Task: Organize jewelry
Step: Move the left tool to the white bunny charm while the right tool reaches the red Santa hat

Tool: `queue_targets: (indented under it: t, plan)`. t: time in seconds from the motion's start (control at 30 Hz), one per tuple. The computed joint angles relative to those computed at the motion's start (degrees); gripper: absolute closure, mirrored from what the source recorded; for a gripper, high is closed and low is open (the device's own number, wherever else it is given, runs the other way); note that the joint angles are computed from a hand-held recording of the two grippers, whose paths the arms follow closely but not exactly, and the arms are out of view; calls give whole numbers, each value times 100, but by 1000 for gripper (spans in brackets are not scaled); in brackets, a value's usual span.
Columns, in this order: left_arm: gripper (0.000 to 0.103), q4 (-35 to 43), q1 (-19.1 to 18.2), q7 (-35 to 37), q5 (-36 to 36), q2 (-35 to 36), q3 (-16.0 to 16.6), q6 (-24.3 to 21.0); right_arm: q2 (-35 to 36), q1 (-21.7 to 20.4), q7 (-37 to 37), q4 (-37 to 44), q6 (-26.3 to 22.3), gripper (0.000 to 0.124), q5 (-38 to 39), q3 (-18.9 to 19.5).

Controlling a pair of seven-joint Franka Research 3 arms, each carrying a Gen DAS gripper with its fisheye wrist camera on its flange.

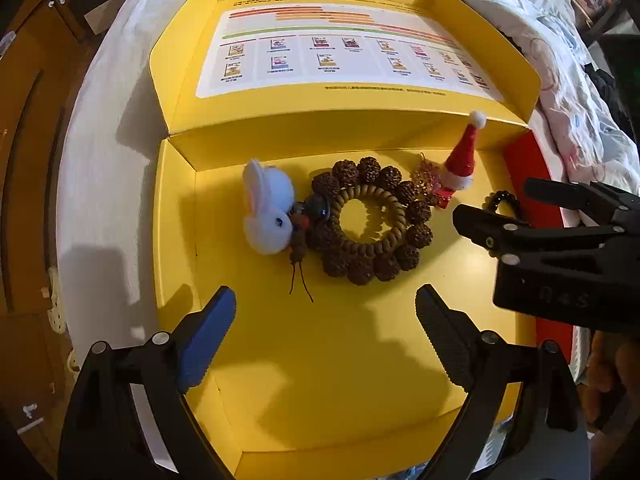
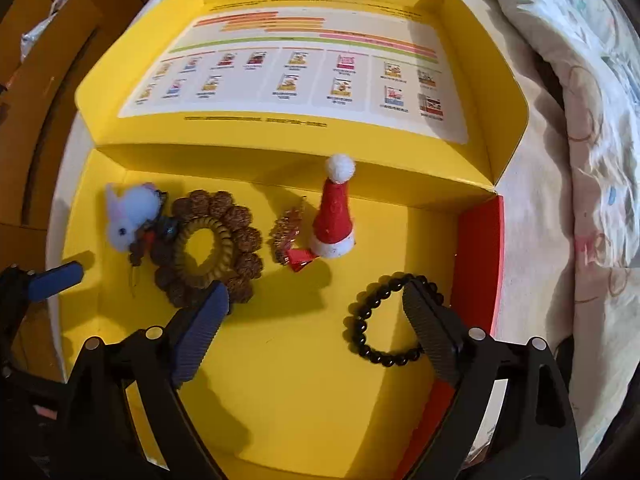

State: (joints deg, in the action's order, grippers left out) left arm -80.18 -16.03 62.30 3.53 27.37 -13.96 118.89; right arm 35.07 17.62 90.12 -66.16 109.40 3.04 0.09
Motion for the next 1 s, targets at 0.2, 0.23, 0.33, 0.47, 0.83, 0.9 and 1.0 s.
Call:
queue_targets:
  t: [0.2,0.23,0.33,0.47,0.83,0.9,1.0]
  plan:
    - [13,-305,181,150,-259,-149,-51,398,-141,-52,-74,-246,299,39,174,57]
    - [13,-358,214,186,-306,-184,-58,432,-128,-38,-40,-211,286,41,153,40]
    - [13,-398,242,251,-357,-198,-61,461,-47,-8,12,-57,276,42,104,20]
    - [13,-490,288,375,-403,-262,-63,533,10,-9,-37,62,341,42,95,28]
    - [13,-504,325,443,-534,-150,-49,738,316,-69,-251,388,142,49,187,42]
    - [13,-474,278,389,-435,-105,-28,740,350,-64,-262,375,188,49,192,40]
    - [13,-408,246,281,-355,-29,-9,703,466,-66,-270,485,185,50,229,48]
